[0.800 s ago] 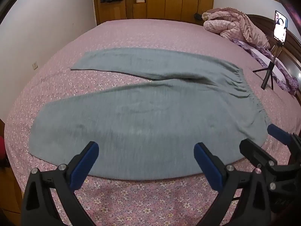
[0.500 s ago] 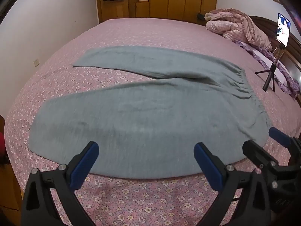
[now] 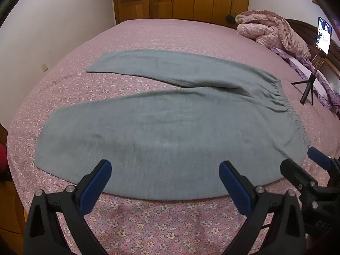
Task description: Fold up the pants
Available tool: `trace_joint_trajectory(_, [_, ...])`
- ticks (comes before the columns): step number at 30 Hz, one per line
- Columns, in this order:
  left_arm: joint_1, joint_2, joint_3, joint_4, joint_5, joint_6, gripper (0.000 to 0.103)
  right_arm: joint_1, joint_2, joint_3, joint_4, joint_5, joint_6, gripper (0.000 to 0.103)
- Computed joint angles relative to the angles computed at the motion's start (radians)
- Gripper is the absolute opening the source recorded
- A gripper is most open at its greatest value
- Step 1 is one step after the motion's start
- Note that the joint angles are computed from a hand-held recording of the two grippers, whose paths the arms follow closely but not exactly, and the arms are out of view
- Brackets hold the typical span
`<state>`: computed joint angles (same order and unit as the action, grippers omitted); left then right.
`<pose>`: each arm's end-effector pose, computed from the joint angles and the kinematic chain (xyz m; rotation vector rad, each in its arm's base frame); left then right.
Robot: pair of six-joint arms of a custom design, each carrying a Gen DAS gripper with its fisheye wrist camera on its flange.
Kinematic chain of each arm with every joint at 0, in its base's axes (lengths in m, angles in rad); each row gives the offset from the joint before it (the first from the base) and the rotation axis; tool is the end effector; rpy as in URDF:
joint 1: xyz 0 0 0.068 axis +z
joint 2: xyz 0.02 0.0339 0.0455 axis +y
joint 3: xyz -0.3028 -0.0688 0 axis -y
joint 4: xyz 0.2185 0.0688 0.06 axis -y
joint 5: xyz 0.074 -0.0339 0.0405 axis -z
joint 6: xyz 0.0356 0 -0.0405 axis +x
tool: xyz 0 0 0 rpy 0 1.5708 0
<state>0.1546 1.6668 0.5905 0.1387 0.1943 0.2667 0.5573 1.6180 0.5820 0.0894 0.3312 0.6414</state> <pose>0.2678 0.0348 0.1632 0.2183 2.4748 -0.0665 0.2269 0.1278 0.1712 0.2345 2.4372 0.1076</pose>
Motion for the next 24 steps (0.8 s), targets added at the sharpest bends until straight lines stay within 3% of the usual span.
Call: trace_joint_trajectory(24, [0.008, 0.024, 0.021, -0.020, -0.011, 0.007, 0.103, -0.010, 0.014, 0.000, 0.004, -0.020, 0.008, 0.103])
